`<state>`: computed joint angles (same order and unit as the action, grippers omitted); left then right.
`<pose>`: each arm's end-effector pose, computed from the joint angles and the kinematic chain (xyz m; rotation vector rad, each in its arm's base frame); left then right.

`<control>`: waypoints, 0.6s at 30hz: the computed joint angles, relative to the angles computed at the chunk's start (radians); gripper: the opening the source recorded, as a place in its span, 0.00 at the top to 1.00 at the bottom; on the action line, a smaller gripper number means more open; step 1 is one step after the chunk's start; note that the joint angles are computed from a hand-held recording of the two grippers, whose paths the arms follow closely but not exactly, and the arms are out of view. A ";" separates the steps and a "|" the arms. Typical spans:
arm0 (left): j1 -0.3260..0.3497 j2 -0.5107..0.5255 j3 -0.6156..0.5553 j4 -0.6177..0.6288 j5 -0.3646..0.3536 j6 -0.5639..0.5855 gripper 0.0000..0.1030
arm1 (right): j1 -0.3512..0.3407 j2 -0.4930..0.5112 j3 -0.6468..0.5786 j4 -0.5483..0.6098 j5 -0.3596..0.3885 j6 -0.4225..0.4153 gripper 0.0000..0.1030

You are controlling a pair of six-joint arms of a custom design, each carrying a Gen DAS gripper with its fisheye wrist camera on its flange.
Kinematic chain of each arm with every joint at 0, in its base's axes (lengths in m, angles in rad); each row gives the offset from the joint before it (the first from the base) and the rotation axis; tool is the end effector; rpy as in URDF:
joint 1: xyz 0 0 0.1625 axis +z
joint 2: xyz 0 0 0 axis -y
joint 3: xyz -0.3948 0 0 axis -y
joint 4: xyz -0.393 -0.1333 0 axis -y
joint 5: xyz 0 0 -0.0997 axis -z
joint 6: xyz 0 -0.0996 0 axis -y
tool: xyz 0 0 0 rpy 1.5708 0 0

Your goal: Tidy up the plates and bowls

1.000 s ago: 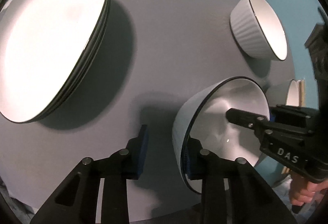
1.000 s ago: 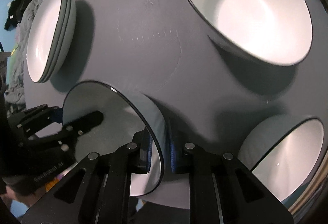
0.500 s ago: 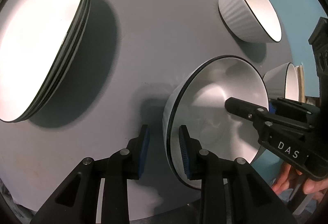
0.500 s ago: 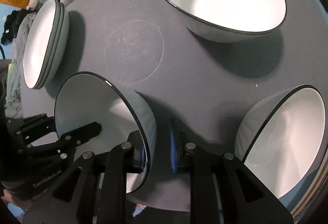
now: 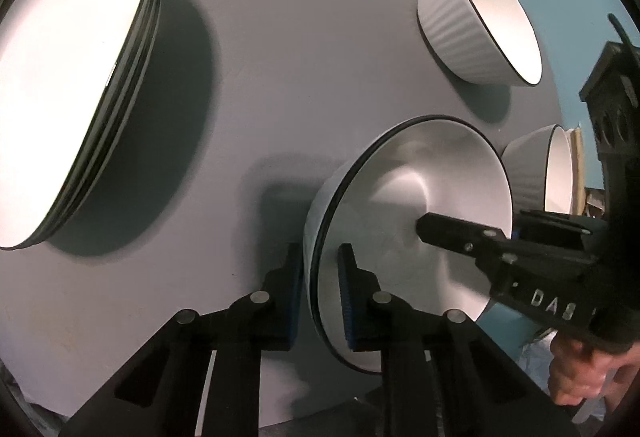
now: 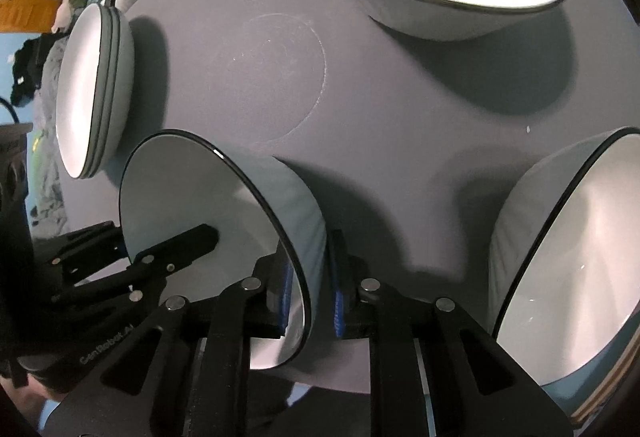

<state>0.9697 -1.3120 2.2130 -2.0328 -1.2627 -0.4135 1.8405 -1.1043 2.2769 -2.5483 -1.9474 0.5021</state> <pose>-0.0885 -0.4182 0.1078 0.3391 2.6256 0.3163 0.2024 -0.3692 0.0427 -0.2650 -2.7079 -0.0515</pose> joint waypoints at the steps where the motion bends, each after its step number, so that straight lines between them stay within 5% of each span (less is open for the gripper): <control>1: -0.007 0.001 -0.002 0.003 0.005 0.000 0.84 | 0.015 0.016 -0.005 -0.001 -0.009 0.004 0.86; 18: -0.063 0.057 -0.068 0.075 0.015 -0.020 0.88 | 0.051 0.042 -0.059 0.059 -0.042 0.078 0.92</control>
